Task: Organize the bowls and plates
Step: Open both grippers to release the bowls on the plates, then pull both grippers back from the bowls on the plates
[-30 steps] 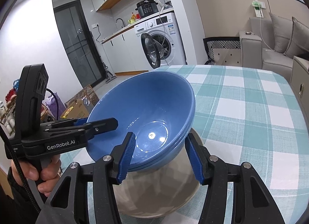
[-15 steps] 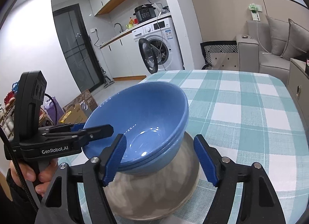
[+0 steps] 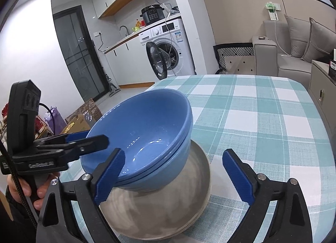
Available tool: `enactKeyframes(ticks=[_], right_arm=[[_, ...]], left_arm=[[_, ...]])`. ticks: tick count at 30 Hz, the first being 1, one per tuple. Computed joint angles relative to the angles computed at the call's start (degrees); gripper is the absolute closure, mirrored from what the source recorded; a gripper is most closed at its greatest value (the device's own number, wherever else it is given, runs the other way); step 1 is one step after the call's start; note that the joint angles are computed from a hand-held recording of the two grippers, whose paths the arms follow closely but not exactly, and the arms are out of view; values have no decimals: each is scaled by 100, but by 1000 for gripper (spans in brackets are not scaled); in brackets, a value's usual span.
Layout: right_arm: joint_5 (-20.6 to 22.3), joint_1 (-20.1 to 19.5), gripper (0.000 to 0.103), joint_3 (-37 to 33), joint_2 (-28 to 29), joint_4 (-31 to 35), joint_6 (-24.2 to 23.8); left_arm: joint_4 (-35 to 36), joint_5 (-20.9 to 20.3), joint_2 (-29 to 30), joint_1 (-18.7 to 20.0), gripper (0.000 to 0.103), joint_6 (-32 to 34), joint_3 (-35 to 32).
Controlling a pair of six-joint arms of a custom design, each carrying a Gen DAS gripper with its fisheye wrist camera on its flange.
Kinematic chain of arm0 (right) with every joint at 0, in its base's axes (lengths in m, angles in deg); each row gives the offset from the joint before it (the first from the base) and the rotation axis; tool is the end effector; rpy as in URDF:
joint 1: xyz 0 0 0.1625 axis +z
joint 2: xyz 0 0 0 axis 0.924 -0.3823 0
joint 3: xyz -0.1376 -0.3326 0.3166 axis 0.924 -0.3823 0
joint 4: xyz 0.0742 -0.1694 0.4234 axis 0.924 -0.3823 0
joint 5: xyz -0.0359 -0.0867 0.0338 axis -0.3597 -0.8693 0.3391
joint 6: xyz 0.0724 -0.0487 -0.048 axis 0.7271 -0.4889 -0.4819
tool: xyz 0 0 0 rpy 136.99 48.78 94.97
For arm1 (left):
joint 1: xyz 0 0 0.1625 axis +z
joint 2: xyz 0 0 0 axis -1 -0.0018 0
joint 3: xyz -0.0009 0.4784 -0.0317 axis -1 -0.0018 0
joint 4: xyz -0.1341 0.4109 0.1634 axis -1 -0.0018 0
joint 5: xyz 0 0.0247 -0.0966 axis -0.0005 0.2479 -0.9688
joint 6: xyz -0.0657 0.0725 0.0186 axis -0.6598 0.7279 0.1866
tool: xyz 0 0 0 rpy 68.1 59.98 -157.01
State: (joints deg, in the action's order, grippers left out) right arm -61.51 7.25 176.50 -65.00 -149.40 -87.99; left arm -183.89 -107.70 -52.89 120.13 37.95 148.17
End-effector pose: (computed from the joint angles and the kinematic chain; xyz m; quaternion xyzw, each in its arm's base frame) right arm 0.0329 -0.3712 0.3793 0.1358 -0.8651 0.4306 0.2185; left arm -0.3865 -0.4392 0.0397 0.3420 0.8945 -0.2474 0.1473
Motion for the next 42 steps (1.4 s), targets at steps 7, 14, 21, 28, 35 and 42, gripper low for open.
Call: enactKeyframes(ticks=[7, 14, 21, 28, 35, 42], right_arm=[[199, -150, 1, 83, -148, -85, -228], [429, -282, 1, 311, -391, -274, -560], [633, -353, 1, 603, -657, -483, -807], [744, -429, 0, 879, -840, -723, -1033], [997, -700, 0, 1079, -1017, -826, -1069], [1126, -783, 0, 1174, -972, -1083, -1097]], left_arm=[[-300, 146, -77, -20, 2, 390, 132], [-976, 610, -40, -191, 0, 970, 411], [-2034, 909, -5, -315, 0, 1391, 723], [-2439, 1242, 51, -448, 0, 1412, 922], [-2790, 1209, 170, -425, 0, 1259, 1080], [-3030, 1408, 322, -514, 0, 1225, 1172]])
